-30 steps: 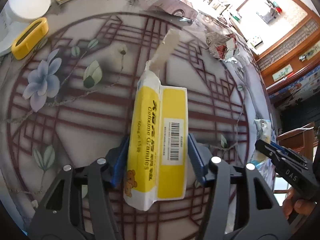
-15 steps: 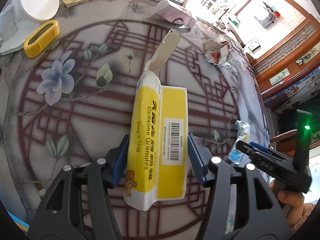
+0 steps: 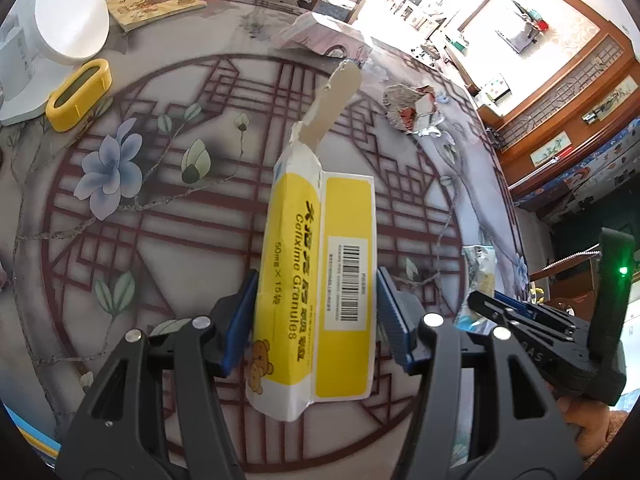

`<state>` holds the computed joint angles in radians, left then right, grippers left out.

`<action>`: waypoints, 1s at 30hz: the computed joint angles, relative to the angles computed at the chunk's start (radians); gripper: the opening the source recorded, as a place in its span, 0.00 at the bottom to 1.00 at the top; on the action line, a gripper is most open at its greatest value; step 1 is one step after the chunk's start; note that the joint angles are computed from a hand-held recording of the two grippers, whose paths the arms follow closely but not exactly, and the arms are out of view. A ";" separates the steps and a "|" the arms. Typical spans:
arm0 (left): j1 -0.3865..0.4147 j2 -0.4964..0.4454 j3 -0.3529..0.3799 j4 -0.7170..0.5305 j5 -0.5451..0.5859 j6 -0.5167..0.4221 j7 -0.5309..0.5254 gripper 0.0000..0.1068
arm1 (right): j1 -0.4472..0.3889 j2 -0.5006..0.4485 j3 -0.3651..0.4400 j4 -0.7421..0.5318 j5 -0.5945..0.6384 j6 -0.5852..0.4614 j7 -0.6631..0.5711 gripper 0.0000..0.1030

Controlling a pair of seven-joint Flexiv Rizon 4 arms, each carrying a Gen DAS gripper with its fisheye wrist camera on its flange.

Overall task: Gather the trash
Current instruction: 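Carry the yellow carton and toothpaste tube to the red bin and release both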

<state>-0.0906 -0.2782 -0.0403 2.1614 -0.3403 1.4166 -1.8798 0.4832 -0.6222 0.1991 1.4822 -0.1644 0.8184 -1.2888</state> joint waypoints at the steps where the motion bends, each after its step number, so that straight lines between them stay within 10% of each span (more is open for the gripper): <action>1: -0.004 0.003 0.003 -0.002 0.006 -0.003 -0.003 0.52 | -0.002 0.009 0.001 0.008 0.003 0.005 0.001 0.22; 30: -0.125 0.053 -0.060 -0.062 0.062 -0.022 0.065 0.54 | -0.071 0.396 0.019 0.453 0.019 0.263 0.205 0.22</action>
<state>-0.2154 -0.2252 -0.1005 2.0990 -0.2786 1.3948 -1.8147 0.4124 -0.2261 0.2177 1.9355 -0.1454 1.0810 -1.0835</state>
